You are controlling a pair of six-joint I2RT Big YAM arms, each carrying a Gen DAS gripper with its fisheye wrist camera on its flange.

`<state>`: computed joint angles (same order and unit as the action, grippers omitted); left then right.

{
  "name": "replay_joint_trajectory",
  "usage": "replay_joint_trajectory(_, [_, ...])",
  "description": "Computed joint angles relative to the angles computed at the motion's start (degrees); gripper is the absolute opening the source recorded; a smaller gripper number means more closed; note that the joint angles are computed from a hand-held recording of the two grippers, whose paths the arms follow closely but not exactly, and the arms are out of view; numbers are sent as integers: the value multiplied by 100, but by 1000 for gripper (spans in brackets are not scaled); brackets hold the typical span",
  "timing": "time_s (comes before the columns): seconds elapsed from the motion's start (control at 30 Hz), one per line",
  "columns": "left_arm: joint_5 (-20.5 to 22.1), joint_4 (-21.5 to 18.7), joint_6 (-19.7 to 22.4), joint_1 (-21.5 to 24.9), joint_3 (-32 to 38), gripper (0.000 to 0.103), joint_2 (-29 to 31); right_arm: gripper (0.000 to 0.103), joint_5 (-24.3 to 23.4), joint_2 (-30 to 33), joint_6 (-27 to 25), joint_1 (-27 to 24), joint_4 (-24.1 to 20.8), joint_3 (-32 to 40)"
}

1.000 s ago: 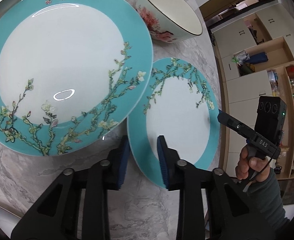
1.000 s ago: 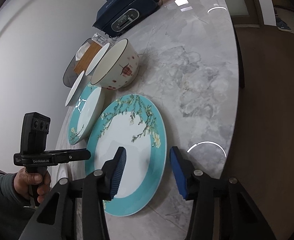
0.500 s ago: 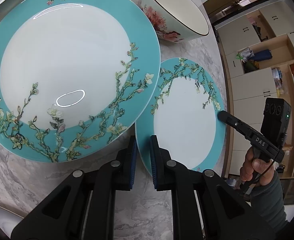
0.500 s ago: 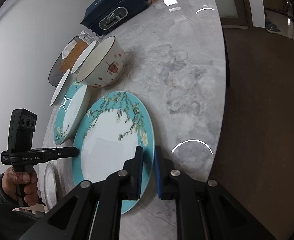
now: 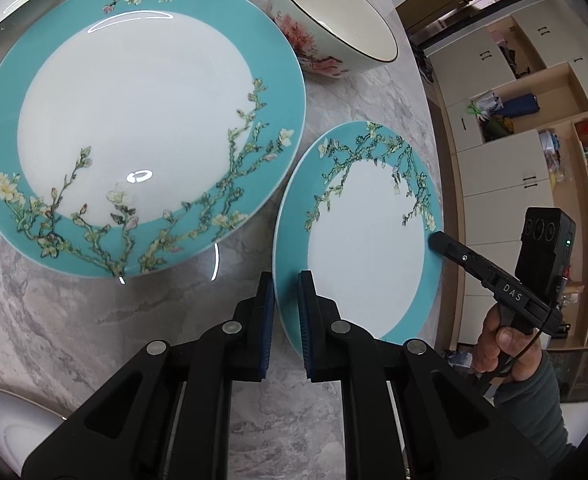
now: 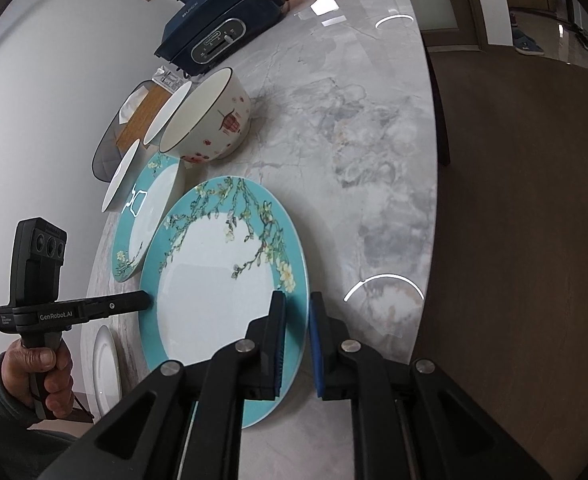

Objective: Organize plates and bowls
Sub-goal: 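Lift the teal-rimmed plate with the left tool toward the grey-rimmed plate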

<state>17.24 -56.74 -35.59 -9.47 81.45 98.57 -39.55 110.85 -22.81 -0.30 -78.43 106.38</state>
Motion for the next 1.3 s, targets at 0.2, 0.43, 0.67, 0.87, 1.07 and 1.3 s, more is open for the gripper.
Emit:
replay_joint_trajectory(0.2, [91, 19, -42, -32, -141, 9, -181, 13, -6, -282, 80, -39, 26, -259])
replay_joint_trajectory(0.43, [167, -96, 5, -2, -247, 9, -435, 13, 28, -702, 263, -34, 20, -629])
replay_joint_trajectory(0.67, [275, -210, 147, 117, -475, 9, -843, 13, 60, -1334, 603, 60, 107, -1224])
replay_joint_trajectory(0.87, [311, -184, 206, 167, -589, 9, -991, 13, 51, -1986, 965, 277, 267, -1791])
replay_joint_trajectory(1.07, [328, -310, 395, 429, -1018, 9, -1551, 13, 87, -2629, 1379, 614, 473, -2376])
replay_joint_trajectory(1.3, [370, -656, 794, 908, -1615, 9, -2400, 13, 164, -3334, 2050, 1161, 800, -3086])
